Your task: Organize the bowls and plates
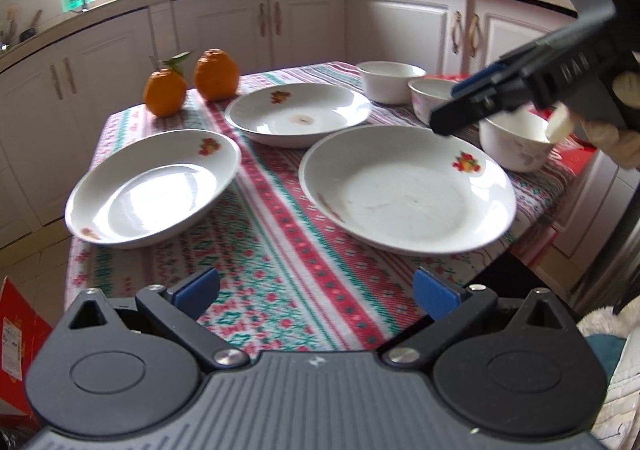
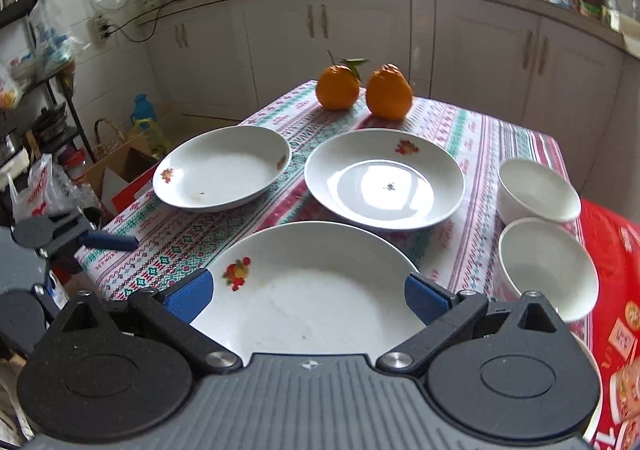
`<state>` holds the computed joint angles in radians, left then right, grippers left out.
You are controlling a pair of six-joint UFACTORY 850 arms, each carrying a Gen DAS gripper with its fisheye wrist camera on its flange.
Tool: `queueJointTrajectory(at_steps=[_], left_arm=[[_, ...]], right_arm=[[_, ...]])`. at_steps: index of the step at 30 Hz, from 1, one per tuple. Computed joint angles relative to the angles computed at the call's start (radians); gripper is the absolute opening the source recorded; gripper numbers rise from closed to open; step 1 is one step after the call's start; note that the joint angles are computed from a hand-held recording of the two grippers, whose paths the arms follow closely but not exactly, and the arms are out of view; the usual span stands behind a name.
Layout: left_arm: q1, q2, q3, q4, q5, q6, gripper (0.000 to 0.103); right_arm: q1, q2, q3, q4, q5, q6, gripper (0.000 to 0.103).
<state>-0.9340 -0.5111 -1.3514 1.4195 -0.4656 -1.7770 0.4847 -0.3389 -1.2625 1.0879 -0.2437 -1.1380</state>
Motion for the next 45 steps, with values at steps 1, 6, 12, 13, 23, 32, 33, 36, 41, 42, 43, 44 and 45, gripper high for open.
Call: queueJointTrajectory(at_steps=[1,6,12,13,23,32,33,36,41,42,43,44,45], left_arm=[[0.001,-0.006,-0.007,-0.008,0.009,0.013,0.102],[0.011,-0.037,-0.040,-0.045,0.066,0.089,0.102],[0.026,-0.065,-0.070,-0.057,0.125,0.135,0.102],[0.028,-0.069,-0.073,-0.055,0.134,0.135,0.102],[0.040,-0.090,-0.093,0.025,0.206,0.105,0.102],[0.049,-0.101,-0.105,0.074,0.247,0.071,0.102],[0.050,-0.101,-0.105,0.085,0.249,0.060,0.102],[0.050,-0.100,-0.106,0.086,0.250,0.056,0.102],[0.049,-0.101,-0.109,0.086,0.250,0.062,0.102],[0.048,-0.102,-0.110,0.089,0.251,0.061,0.102],[0.048,-0.102,-0.111,0.089,0.251,0.062,0.102],[0.047,-0.102,-0.112,0.089,0.252,0.063,0.102],[0.047,-0.102,-0.113,0.086,0.252,0.068,0.102]], right_arm=[[-0.005,-0.001,-0.002,-0.018,-0.007,0.027,0.103],[-0.017,-0.018,-0.024,-0.130,-0.021,0.148,0.103],[-0.037,-0.054,-0.070,-0.236,-0.092,0.282,0.103],[-0.039,-0.060,-0.079,-0.255,-0.107,0.304,0.103],[-0.055,-0.147,-0.202,-0.469,-0.239,0.514,0.103],[-0.068,-0.247,-0.342,-0.565,-0.364,0.598,0.100],[-0.068,-0.256,-0.354,-0.570,-0.375,0.599,0.099],[-0.067,-0.284,-0.393,-0.606,-0.405,0.620,0.092],[-0.080,-0.330,-0.459,-0.596,-0.476,0.621,0.086],[-0.084,-0.338,-0.469,-0.590,-0.489,0.620,0.084],[-0.087,-0.345,-0.478,-0.585,-0.501,0.620,0.082],[-0.092,-0.352,-0.489,-0.575,-0.518,0.611,0.081],[-0.096,-0.357,-0.495,-0.561,-0.531,0.602,0.081]])
